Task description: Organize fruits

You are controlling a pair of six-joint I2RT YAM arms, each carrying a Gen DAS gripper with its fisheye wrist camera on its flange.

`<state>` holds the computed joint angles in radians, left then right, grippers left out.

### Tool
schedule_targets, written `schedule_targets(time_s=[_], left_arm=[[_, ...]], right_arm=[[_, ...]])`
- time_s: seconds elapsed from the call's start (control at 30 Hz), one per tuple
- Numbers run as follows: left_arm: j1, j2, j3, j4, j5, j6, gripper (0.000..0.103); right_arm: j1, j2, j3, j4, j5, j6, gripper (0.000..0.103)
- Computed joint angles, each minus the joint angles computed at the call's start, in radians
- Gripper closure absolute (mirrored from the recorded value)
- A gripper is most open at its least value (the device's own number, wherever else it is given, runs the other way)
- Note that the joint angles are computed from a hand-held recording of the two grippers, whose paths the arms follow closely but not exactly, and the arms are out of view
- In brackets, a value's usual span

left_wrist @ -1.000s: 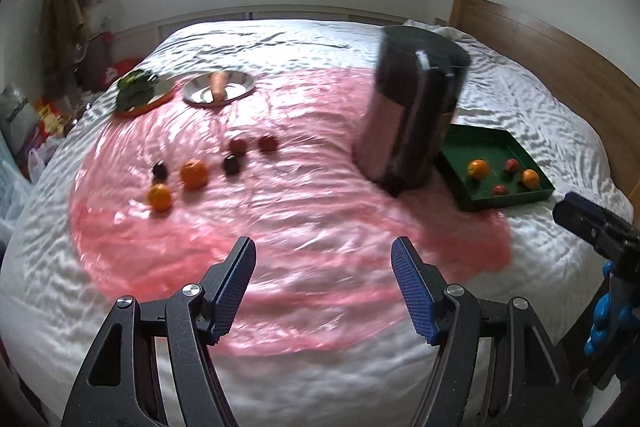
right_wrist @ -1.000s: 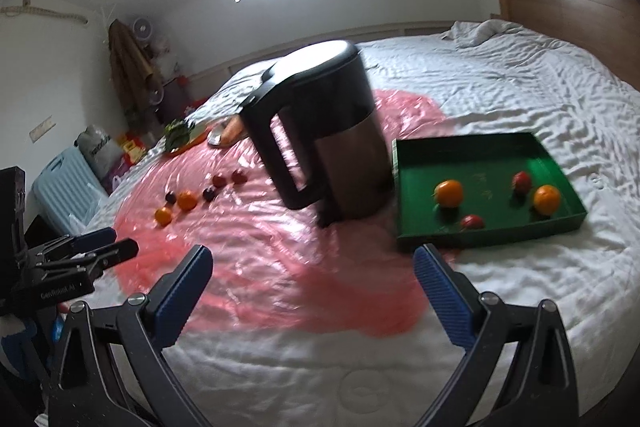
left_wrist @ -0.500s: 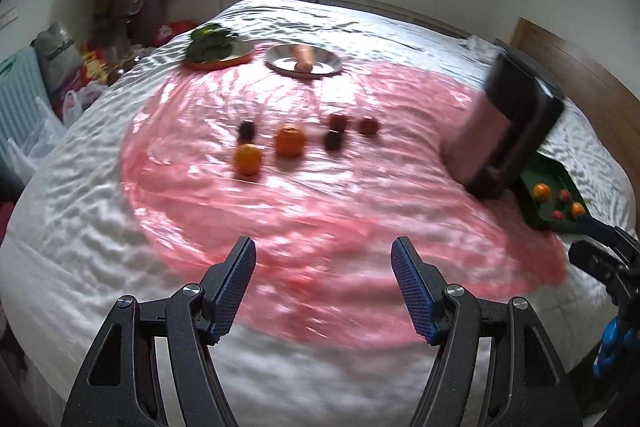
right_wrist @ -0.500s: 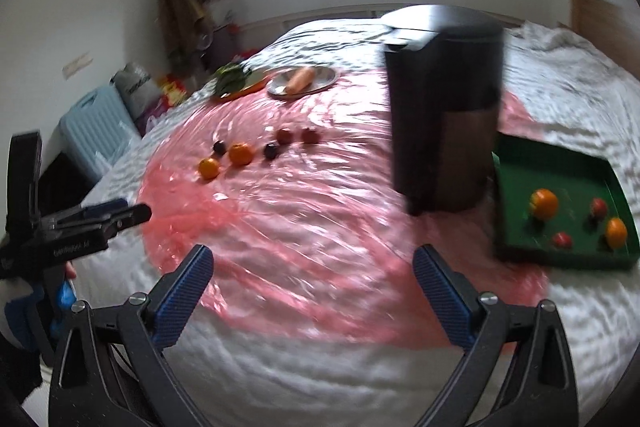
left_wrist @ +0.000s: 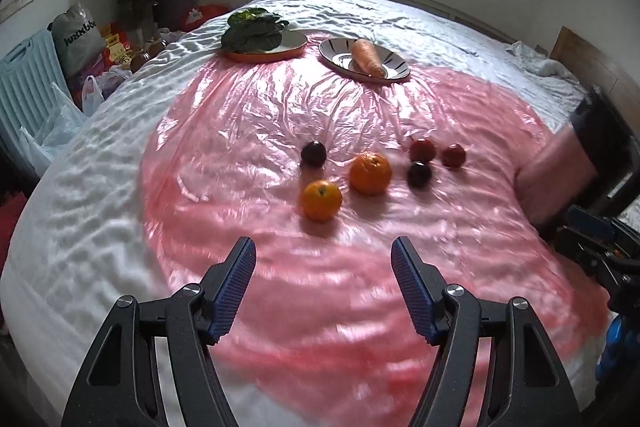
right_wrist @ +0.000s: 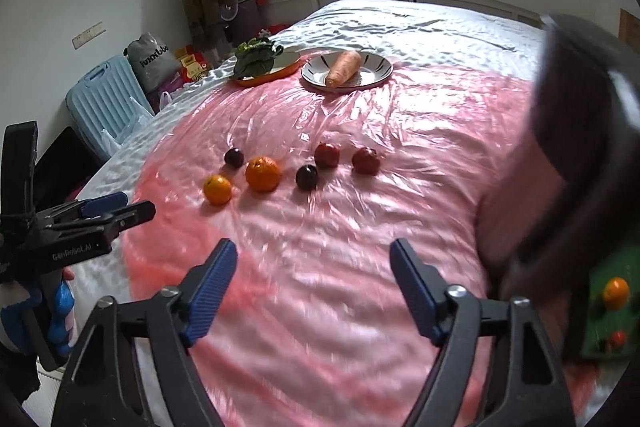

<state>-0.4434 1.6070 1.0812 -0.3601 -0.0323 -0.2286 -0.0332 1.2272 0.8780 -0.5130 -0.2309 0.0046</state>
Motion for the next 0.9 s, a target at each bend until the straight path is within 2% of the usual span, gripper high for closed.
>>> schedule_targets(time_s=[0.17,0.43,0.8,0.83,0.9], left_arm=[[0.005,0.146,0.105,0.008,-0.002,0.023,0.038],[0.021,0.336,0.262,-0.023,-0.011,0.057,0.039],[0.025,0.433,0.323,-0.024,-0.004,0.073,0.044],[0.025,0.435,0.326,-0.025,-0.003,0.073,0.045],[0.025,0.440,0.330,-0.026,-0.002,0.074,0.047]], right_arm=[[0.043,0.212,0.091,0.093,0.018,0.004,0.000],[0.074,0.503,0.278,0.145,0.025,-0.022,0.002],[0.089,0.681,0.400,0.153,0.029,-0.056,0.003],[0.089,0.688,0.405,0.152,0.030,-0.058,0.005],[0.089,0.701,0.413,0.152,0.026,-0.063,0.018]])
